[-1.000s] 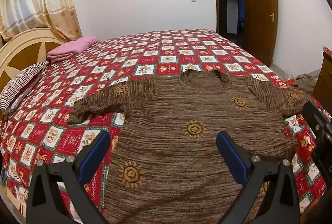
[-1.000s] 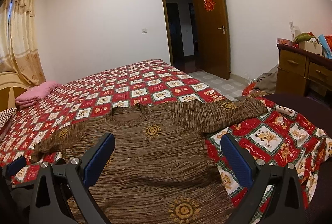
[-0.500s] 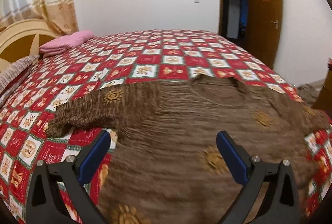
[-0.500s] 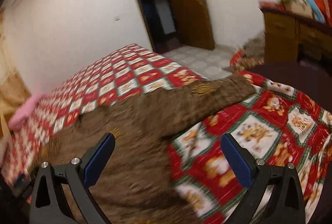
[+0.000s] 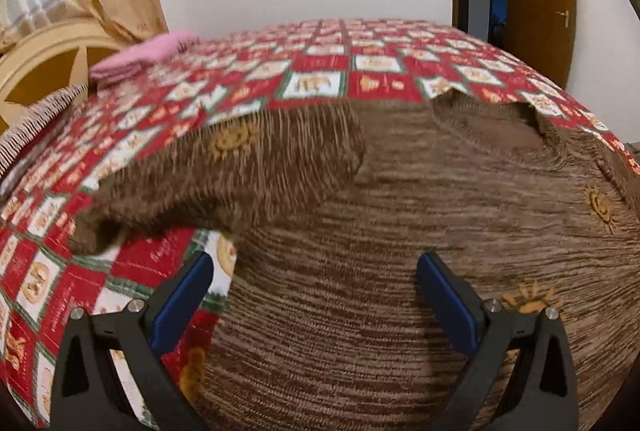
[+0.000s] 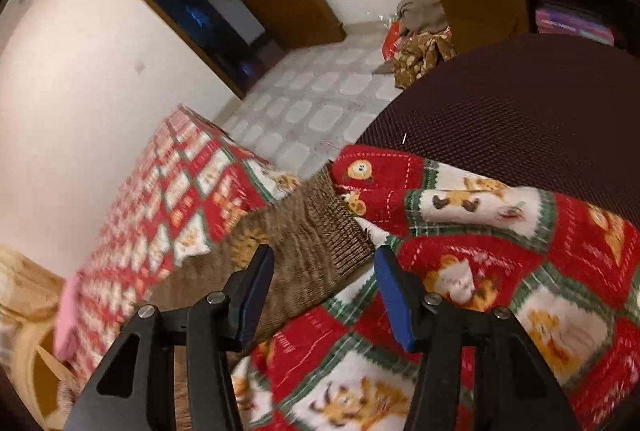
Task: Fold small clothes
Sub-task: 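Reach the right gripper to the sleeve cuff nearest it and grasp, then carry the held sleeve across the sweater body toward the other sleeve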
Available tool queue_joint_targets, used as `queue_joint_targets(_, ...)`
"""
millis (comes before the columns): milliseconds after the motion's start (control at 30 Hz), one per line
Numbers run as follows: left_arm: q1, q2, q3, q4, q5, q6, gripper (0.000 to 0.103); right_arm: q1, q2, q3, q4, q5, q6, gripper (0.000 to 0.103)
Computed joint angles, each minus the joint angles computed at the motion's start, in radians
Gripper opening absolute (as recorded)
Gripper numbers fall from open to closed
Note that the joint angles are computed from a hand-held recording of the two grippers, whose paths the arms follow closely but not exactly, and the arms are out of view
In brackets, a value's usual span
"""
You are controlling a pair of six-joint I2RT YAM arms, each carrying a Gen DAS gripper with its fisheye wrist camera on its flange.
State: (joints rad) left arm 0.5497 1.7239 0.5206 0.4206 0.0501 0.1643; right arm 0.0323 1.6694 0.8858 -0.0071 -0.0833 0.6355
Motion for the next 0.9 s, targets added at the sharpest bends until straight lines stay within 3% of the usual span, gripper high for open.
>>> queue_joint_targets(133, 0.012, 0.016, 0.014, -0.034, 0.039, -0.011, 0.103, 0.018, 0.119, 0.118, -0.063, 0.06, -0.047, 0.054)
queue_joint_targets(300, 0.034, 0.04, 0.043, -0.069, 0.091, -0.027, 0.103, 0.037, 0.185, 0.155, -0.069, 0.133, -0.077, 0.054)
queue_joint_targets(400, 0.039, 0.046, 0.044, -0.06, 0.103, -0.028, 0.103, 0.065, 0.215, 0.213, -0.154, 0.256, -0.141, 0.028)
queue_joint_targets(467, 0.048, 0.047, 0.043, -0.057, 0.119, -0.025, 0.103, 0.062, 0.203, 0.22, -0.18, 0.253, -0.164, 0.009)
queue_joint_targets(733, 0.065, 0.052, 0.043, -0.048, 0.156, -0.024, 0.103, 0.147, 0.076, 0.267, -0.253, 0.219, -0.14, 0.008)
queue_joint_targets(900, 0.075, 0.055, 0.038, -0.035, 0.172, -0.021, 0.103, 0.351, 0.095, 0.432, -0.309, 0.219, -0.148, 0.008)
